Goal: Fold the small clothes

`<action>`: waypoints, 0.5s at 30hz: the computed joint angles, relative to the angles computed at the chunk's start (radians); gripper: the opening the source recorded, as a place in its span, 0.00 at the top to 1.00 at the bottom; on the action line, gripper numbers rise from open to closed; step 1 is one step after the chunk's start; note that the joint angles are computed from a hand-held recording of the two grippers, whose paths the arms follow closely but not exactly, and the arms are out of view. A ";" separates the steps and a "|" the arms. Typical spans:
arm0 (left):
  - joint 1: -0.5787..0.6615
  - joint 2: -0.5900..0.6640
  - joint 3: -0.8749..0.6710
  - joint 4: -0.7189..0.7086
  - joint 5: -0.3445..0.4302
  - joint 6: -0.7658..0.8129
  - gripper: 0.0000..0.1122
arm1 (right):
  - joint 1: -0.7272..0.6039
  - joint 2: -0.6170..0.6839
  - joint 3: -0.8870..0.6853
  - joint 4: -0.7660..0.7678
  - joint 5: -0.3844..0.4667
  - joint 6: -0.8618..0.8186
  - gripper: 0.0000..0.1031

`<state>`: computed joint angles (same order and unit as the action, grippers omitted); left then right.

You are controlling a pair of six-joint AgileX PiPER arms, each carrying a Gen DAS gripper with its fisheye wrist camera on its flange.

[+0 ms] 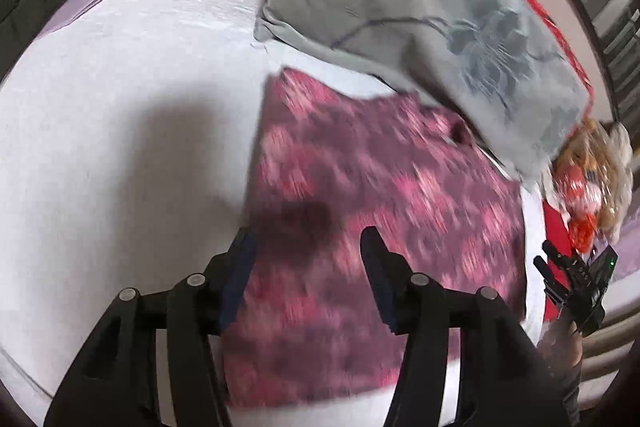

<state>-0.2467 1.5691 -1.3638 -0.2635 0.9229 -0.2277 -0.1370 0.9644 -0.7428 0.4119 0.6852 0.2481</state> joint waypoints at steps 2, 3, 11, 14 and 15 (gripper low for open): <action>0.046 0.096 -0.086 -0.036 0.027 0.010 0.53 | -0.008 0.115 -0.038 0.040 -0.064 -0.017 0.46; 0.074 0.145 -0.128 -0.073 0.046 0.023 0.53 | -0.020 0.166 -0.058 0.064 -0.084 -0.038 0.46; 0.083 0.343 -0.338 -0.121 0.065 0.068 0.97 | 0.023 0.438 -0.227 0.044 -0.161 -0.111 0.93; 0.068 0.357 -0.366 -0.055 0.027 0.011 0.97 | 0.029 0.388 -0.221 0.068 -0.228 -0.155 0.96; 0.061 0.368 -0.376 -0.015 0.019 -0.015 0.97 | 0.009 0.365 -0.199 0.156 -0.256 -0.230 0.96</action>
